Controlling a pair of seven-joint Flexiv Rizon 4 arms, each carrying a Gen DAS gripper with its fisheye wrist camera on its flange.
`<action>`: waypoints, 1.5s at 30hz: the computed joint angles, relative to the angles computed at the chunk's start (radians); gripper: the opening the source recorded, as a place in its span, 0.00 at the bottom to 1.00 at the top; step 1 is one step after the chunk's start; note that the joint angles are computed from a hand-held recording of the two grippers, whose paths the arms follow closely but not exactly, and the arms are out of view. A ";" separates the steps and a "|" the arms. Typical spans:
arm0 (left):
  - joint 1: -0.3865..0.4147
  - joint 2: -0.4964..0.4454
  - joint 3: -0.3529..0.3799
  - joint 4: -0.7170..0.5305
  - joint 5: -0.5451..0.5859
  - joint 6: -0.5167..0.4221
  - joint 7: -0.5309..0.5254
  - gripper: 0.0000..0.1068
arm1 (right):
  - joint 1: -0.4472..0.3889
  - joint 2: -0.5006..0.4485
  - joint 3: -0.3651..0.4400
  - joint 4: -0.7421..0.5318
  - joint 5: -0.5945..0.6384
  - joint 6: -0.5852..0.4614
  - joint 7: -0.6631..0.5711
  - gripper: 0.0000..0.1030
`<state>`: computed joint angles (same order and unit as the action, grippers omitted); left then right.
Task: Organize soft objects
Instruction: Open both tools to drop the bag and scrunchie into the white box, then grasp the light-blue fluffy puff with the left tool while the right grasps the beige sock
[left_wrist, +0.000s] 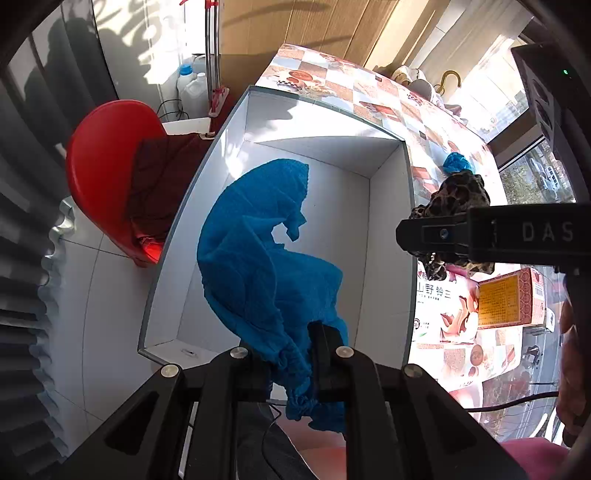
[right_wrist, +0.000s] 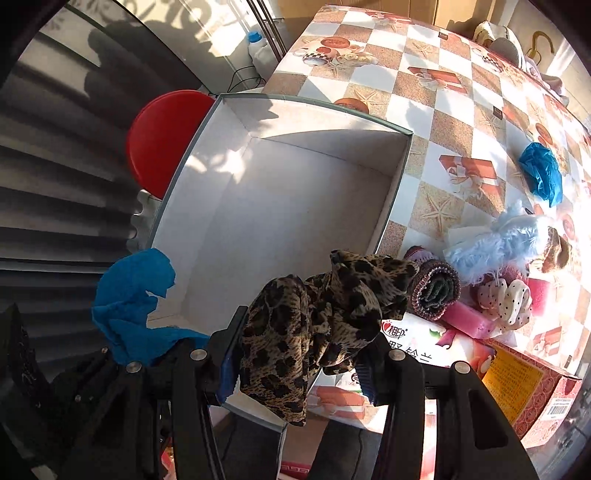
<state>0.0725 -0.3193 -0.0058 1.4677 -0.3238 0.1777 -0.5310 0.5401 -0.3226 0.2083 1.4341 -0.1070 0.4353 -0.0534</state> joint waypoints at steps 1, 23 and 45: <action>0.002 -0.016 -0.002 -0.030 0.011 -0.027 -0.008 0.15 | 0.003 0.001 -0.003 0.007 -0.010 0.020 0.007 0.51; -0.045 -0.226 -0.051 -0.434 0.098 -0.292 0.044 0.96 | 0.016 0.049 -0.025 0.045 -0.109 0.080 0.274 0.92; -0.338 0.049 -0.111 0.047 0.169 0.192 0.185 0.96 | -0.178 0.783 0.022 0.658 0.202 -0.175 0.299 1.00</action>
